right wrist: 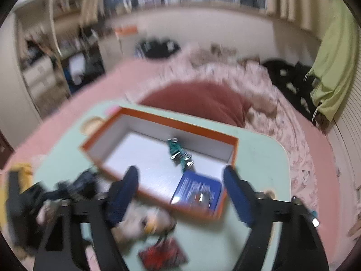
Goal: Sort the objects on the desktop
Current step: 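Reach into the box and grasp the teal toy car with the right gripper, then lift the teal toy car out and set it beside the pouch with the right gripper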
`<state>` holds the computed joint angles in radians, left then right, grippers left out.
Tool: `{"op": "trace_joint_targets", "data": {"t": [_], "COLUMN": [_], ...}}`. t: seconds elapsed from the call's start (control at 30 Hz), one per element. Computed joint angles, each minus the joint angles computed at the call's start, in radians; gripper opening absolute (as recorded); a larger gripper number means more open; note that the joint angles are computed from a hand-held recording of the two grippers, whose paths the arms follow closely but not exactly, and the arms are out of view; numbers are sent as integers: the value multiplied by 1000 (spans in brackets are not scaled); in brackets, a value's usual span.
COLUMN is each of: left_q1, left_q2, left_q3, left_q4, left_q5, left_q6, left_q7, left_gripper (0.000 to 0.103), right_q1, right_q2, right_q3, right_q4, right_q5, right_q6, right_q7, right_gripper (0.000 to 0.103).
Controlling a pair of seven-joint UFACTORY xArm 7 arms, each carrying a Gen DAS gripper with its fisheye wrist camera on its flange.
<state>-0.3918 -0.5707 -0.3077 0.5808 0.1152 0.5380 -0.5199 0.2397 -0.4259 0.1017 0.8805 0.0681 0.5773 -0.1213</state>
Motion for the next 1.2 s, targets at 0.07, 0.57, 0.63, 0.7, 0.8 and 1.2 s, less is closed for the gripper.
{"op": "trace_joint_targets", "data": {"t": [0.07, 0.57, 0.63, 0.7, 0.8, 1.2], "left_q1": [-1, -2, -2, -2, -1, 0], "left_q2": [0, -3, -4, -4, -4, -6], "left_q3": [1, 4, 3, 4, 3, 3], "left_q4": [0, 2, 3, 2, 2, 3], "left_q5": [0, -3, -3, -3, -3, -3], "left_q6": [0, 5, 7, 5, 5, 7], "left_q7": [0, 3, 3, 3, 4, 1], "left_gripper": [103, 103, 103, 103, 103, 103], "right_q1": [-81, 28, 15, 4, 18, 14], "right_q2": [172, 487, 428, 354, 203, -427], "right_q3": [108, 24, 19, 8, -24, -147], "right_q4": [150, 407, 328, 253, 141, -399], "right_q5": [-158, -176, -105, 20, 225, 332], "right_q6": [73, 271, 171, 93, -8, 48], "right_q7": [87, 172, 132, 68, -39, -43], "right_gripper": [69, 24, 24, 24, 24, 24]}}
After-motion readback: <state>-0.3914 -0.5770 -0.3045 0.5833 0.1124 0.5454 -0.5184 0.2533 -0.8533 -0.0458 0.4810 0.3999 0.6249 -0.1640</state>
